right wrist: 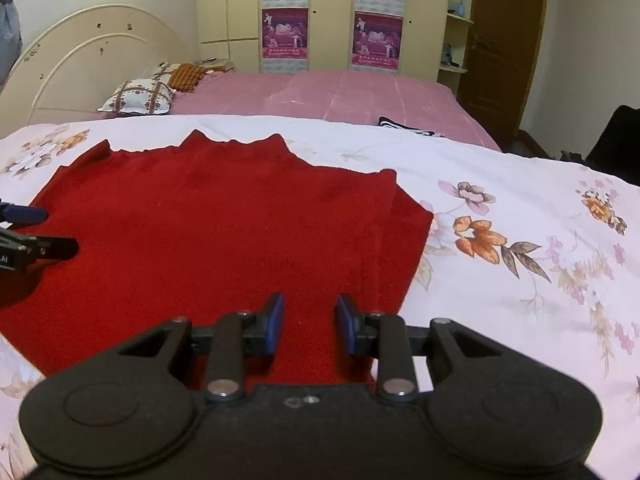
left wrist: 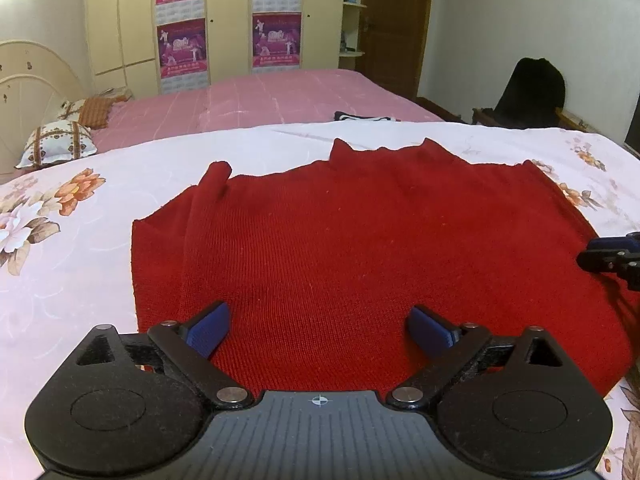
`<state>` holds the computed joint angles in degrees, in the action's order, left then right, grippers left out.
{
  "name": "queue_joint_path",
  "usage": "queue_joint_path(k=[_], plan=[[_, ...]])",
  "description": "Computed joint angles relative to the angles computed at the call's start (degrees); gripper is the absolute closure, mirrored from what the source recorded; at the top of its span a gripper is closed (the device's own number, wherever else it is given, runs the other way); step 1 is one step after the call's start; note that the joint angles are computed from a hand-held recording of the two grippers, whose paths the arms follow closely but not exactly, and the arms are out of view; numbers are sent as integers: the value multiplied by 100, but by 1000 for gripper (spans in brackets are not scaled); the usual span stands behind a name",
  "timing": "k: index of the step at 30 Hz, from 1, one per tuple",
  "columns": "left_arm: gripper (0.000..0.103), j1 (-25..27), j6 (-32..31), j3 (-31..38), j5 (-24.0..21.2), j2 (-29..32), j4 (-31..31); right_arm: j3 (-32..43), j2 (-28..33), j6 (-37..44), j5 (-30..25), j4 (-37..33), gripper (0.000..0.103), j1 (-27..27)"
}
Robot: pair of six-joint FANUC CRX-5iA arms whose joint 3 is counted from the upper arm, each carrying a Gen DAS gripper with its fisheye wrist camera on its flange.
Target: Fold small clothes
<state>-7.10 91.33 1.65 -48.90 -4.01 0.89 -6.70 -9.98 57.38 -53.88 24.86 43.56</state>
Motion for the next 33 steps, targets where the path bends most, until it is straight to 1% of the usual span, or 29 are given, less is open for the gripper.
queue_joint_path(k=[2, 4, 5, 6, 8, 10, 12, 13, 15, 16, 18, 21, 23, 24, 27, 29, 31, 32, 33], plan=[[7, -57, 155, 135, -149, 28, -167, 80, 22, -98, -105, 30, 74, 38], [7, -152, 442, 245, -324, -53, -442, 47, -102, -221, -34, 65, 72, 89], [7, -159, 583, 184, -325, -181, -499, 8, -169, -261, 16, 107, 71, 118], [7, -119, 704, 29, -234, -358, -456, -20, -239, -302, 14, 182, 71, 167], [7, 12, 1092, -370, -71, -783, -272, -71, -359, -309, 36, 206, 70, 218], [7, 193, 1309, -783, 37, -1194, 32, -70, -438, -279, -21, 135, 70, 255], [7, 337, 1691, -1149, 75, -1617, 171, -99, -520, -336, -89, 120, 70, 307], [7, 472, 1730, -1390, 113, -1835, 412, -112, -574, -383, -126, 71, 70, 331], [7, 618, 2018, -1688, 46, -2180, 565, -161, -678, -536, -179, 32, 70, 393], [7, 728, 2024, -1876, 47, -2340, 773, -204, -742, -643, -202, 49, 70, 446], [7, 848, 2193, -2116, -17, -2577, 982, -281, -850, -874, -239, 103, 70, 573], [7, 1068, 2137, -2587, 88, -2840, 1724, -413, -1001, -1232, -320, 269, 70, 813], [7, 1127, 2019, -2933, 299, -2946, 2345, -455, -1071, -1384, -371, 309, 70, 953], [7, 1094, 2063, -3005, 369, -2952, 2466, -477, -1096, -1465, -394, 350, 70, 1027], [7, 903, 2213, -3056, 548, -2877, 2550, -514, -1180, -1587, -493, 407, 70, 1205], [7, 834, 2356, -3256, 811, -2856, 2907, -525, -1218, -1638, -550, 455, 70, 1301], [7, 767, 2834, -3547, 1242, -2854, 3222, -537, -1256, -1667, -582, 498, 69, 1351], [7, 716, 3101, -3642, 1459, -2860, 3258, -538, -1261, -1681, -592, 518, 69, 1360], [7, 661, 3418, -3634, 1600, -2843, 3106, -533, -1264, -1695, -610, 536, 69, 1365]])
